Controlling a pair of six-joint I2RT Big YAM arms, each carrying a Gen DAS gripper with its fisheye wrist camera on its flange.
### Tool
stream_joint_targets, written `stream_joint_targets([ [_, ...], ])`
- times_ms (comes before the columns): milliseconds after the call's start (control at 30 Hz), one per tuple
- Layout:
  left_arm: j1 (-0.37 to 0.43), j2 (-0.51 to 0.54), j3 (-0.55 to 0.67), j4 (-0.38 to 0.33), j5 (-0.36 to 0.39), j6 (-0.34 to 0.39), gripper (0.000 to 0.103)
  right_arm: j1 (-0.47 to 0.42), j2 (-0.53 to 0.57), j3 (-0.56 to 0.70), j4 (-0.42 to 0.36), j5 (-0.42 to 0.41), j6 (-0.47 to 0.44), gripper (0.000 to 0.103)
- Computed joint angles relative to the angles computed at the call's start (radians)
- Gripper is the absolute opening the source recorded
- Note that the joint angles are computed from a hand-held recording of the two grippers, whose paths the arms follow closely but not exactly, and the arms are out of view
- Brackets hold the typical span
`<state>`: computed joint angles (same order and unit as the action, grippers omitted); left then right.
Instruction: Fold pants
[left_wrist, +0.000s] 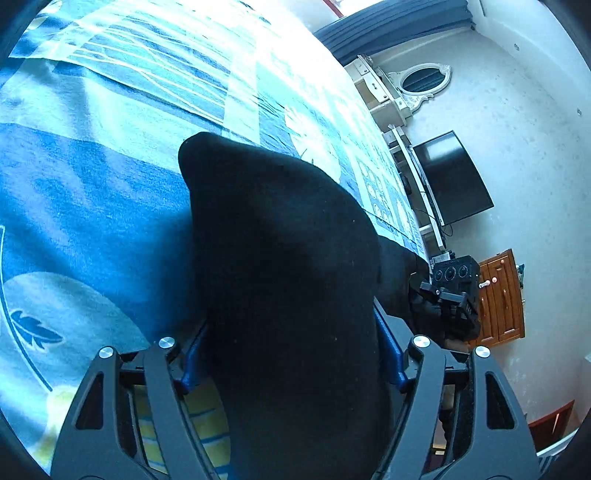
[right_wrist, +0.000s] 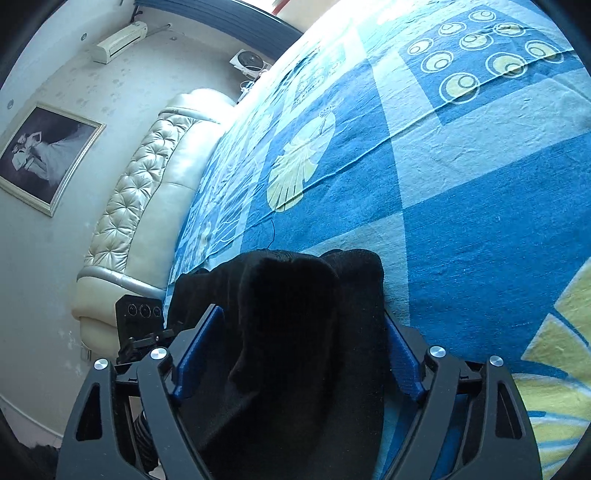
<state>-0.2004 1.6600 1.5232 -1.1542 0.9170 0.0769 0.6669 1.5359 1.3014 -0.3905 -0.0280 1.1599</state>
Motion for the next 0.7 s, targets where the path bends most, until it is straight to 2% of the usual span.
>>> stream_joint_targets([
  [33,-0.008,-0.004,-0.002,0.016,-0.024,-0.003,0.062,-0.001,-0.003,-0.011,0.020,-0.001,0.016,0.054],
  [100,-0.017,-0.016,-0.007,0.036,-0.063,0.007,0.055,0.000,-0.012,-0.027,0.055,0.005,0.029,0.046],
  [233,-0.023,-0.020,0.015,0.043,-0.104,-0.007,0.045,0.006,-0.004,0.004,0.055,0.038,-0.007,0.040],
  [333,-0.029,-0.021,0.049,0.104,-0.160,-0.031,0.044,-0.009,0.018,0.044,0.069,0.041,-0.037,0.038],
  [433,-0.027,0.016,0.129,0.118,-0.201,-0.054,0.044,-0.036,0.072,0.115,0.084,0.027,-0.060,0.038],
  [500,-0.021,0.045,0.183,0.120,-0.235,-0.037,0.044,-0.056,0.117,0.168,0.091,0.010,-0.071,0.038],
  [567,-0.015,0.082,0.243,0.099,-0.269,-0.016,0.044,-0.071,0.166,0.225,0.083,-0.005,-0.084,0.038],
  [700,0.000,0.193,0.388,0.001,-0.293,0.014,0.044,-0.095,0.241,0.304,0.066,-0.044,-0.075,0.038],
])
